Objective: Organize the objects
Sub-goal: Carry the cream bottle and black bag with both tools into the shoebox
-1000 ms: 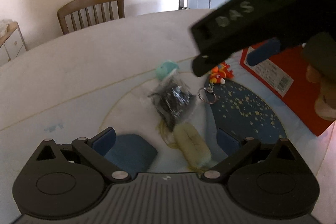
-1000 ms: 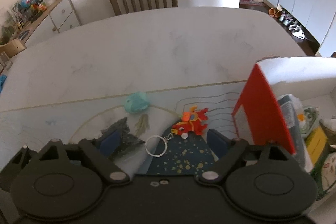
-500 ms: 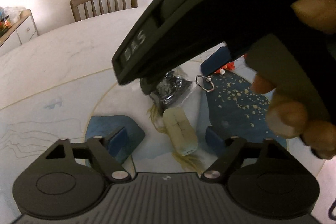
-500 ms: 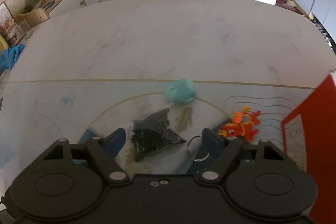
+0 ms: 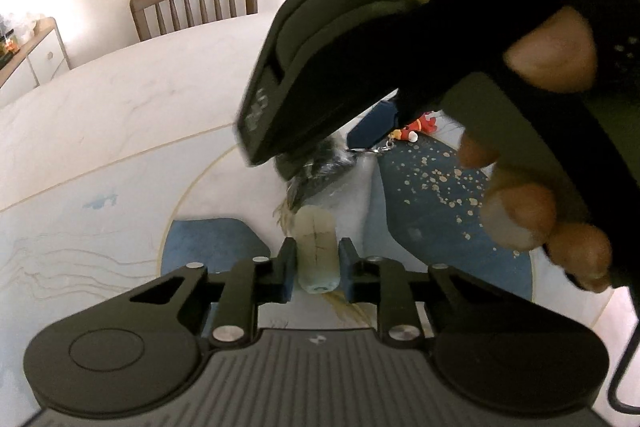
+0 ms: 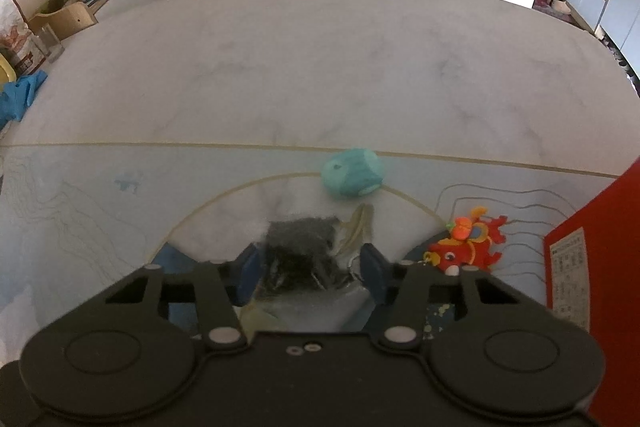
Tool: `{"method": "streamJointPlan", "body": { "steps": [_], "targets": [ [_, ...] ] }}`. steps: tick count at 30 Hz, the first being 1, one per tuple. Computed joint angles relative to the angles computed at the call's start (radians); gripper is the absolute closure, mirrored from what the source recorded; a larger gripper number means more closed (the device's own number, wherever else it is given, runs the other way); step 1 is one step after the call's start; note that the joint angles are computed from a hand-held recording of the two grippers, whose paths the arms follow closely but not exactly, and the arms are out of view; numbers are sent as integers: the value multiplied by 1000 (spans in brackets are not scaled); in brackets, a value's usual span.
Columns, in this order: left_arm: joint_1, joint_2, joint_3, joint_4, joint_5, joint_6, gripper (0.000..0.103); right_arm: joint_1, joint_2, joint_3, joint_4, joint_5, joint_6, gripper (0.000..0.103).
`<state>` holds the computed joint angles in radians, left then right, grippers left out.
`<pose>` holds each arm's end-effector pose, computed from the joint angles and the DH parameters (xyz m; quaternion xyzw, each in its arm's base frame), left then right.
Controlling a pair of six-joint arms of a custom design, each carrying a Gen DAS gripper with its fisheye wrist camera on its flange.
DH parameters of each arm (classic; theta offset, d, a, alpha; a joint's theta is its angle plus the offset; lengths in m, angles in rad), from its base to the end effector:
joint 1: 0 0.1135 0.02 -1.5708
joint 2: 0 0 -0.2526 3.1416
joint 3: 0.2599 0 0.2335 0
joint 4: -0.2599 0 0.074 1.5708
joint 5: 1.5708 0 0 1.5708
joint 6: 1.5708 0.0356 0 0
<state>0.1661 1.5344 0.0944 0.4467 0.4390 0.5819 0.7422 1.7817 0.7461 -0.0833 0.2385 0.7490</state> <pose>0.1581 0.0112 0.0610 0.2538 0.9027 -0.0928 0.3350 0.2172 0.1878 0.0993 0.0299 0.9676 0.0657 0.2421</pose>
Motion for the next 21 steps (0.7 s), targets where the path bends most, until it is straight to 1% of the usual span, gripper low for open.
{"method": "streamJointPlan", "body": {
  "steps": [4,7,9,11,13,14,17,18,20,21],
  "targets": [
    [3,-33,6,-48,-1,1,82,19,-73,-28,-36,24,33,70],
    [17,-89,10,-114,8,5,82,39,-147,-59,-68,47,64,70],
    [31,-158,7,-185,19,10,82,51,-199,-73,-109,57,82,70],
    [38,-254,2,-270,24,14,82,57,-233,-87,-122,62,91,70],
    [96,-337,20,-389,57,76,82,71,-292,-102,-166,72,106,70],
    [95,-360,41,-433,61,77,82,78,-327,-112,-194,75,116,70],
    [99,-525,64,-622,75,83,82,101,-420,-143,-244,91,141,70],
    [86,-553,65,-644,74,73,82,110,-449,-152,-260,96,150,70],
    [109,-648,92,-777,95,101,82,144,-513,-169,-300,119,181,70],
    [111,-678,102,-820,100,108,82,156,-552,-180,-322,127,191,71]
  ]
}}
